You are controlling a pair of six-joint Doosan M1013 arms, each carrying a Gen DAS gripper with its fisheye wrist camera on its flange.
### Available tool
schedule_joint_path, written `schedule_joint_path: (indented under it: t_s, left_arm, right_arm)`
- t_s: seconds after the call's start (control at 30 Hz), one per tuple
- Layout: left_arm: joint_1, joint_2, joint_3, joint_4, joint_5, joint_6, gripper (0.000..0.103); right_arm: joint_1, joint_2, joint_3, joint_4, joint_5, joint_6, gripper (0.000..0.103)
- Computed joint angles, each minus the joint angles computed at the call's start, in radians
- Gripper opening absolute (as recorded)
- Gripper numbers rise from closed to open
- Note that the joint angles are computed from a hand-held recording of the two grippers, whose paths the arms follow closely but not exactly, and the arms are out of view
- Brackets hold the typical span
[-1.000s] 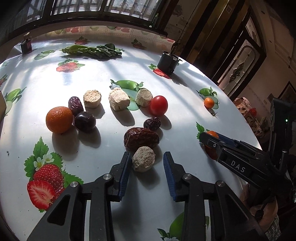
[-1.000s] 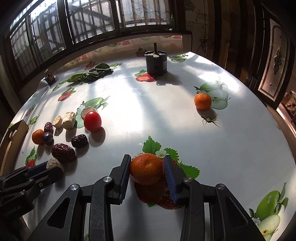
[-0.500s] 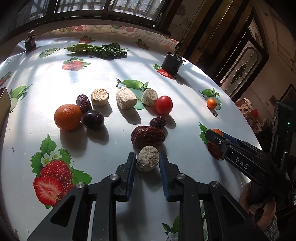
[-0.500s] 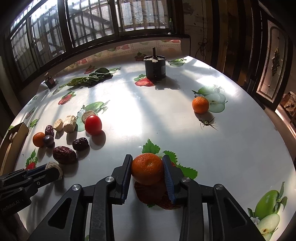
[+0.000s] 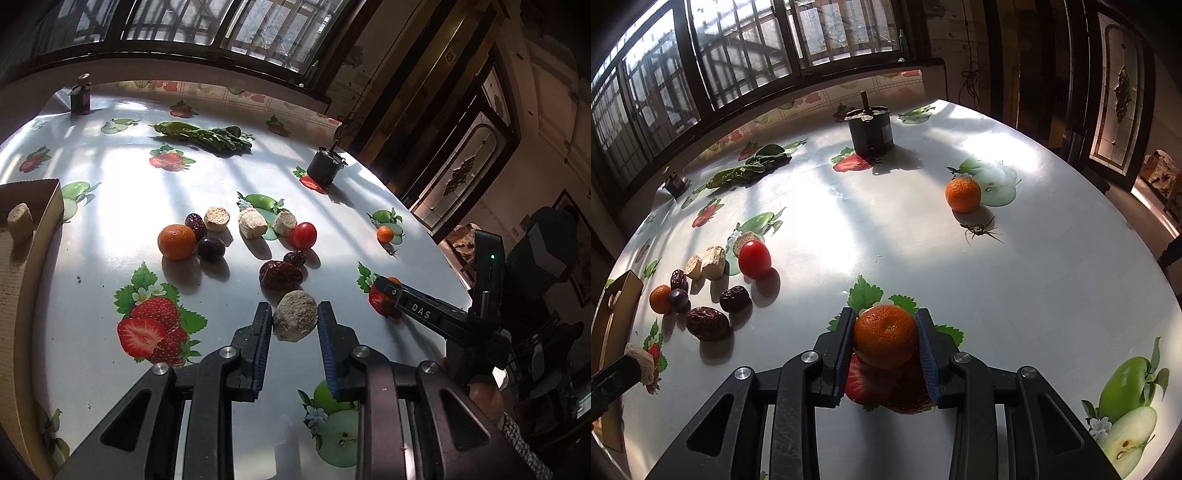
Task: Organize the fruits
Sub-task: 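Carry the cake and orange into the box and open both grippers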
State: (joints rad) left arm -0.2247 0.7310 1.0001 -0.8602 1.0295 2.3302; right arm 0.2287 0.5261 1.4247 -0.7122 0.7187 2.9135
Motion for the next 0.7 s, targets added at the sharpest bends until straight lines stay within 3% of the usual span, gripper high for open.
schedule_joint_path:
  t_s: [0.23, 0.4, 0.53, 0.7]
  left_arm:
    - [0.094, -0.026, -0.021, -0.012, -0.042, -0.026, 0.024]
    - [0.138, 0.005, -0.117, 0.144, -0.101, -0.159, 0.025]
    - [0.159, 0.075, -0.244, 0.313, -0.091, -0.296, 0.025]
    - [0.171, 0.189, -0.409, 0.436, 0.015, -0.437, 0.025]
  right_arm:
    - [0.067, -0.013, -0.064, -0.034, -0.038, -0.076, 0.035]
    - [0.114, 0.032, -0.197, 0.040, -0.097, -0.283, 0.035]
    - [0.133, 0.113, -0.340, 0.272, -0.135, -0.561, 0.036]
    - [0.155, 0.279, -0.591, 0.548, -0.017, -0.876, 0.036]
